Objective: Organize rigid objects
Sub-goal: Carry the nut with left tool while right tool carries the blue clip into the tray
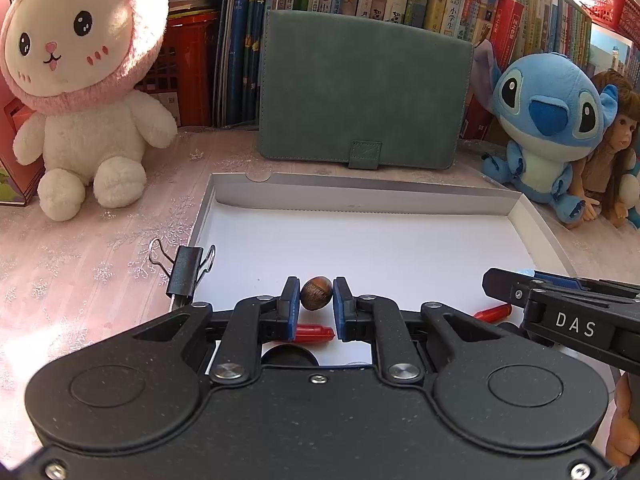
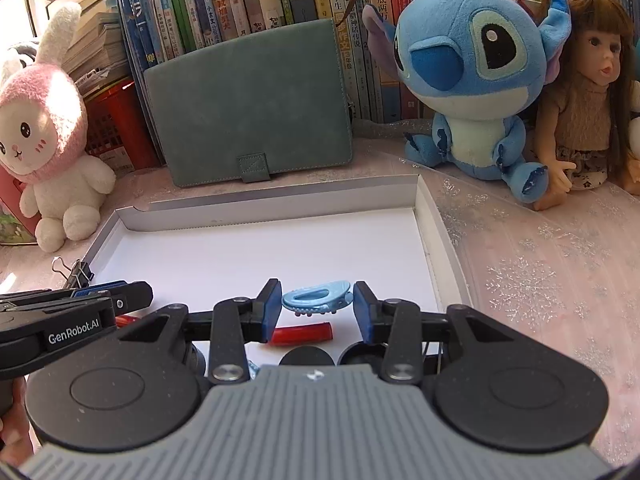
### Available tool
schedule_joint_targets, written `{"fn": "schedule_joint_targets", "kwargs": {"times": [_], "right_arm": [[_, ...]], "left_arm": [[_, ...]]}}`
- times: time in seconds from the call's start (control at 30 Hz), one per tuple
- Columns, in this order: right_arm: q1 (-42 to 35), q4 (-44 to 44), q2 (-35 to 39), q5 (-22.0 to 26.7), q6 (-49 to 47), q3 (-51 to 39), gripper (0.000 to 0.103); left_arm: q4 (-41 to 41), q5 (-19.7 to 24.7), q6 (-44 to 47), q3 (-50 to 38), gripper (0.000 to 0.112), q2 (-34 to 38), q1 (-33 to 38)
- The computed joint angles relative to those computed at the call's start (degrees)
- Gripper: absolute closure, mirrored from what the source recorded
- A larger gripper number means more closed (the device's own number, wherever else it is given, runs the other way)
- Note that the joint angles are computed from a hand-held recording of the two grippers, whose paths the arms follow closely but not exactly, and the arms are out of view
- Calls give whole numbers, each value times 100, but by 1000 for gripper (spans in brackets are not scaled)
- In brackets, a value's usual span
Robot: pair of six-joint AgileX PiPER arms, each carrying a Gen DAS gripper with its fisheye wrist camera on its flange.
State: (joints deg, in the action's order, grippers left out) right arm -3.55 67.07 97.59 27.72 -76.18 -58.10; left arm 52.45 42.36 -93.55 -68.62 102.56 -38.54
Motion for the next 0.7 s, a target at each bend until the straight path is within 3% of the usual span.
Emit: {"fn": "schedule_joint_targets", "kwargs": {"times": [0.7], "right_arm": [[64, -191, 116, 9, 174, -144, 59]], "left_arm": [[-252, -186, 234, -71, 96, 77, 203]]}}
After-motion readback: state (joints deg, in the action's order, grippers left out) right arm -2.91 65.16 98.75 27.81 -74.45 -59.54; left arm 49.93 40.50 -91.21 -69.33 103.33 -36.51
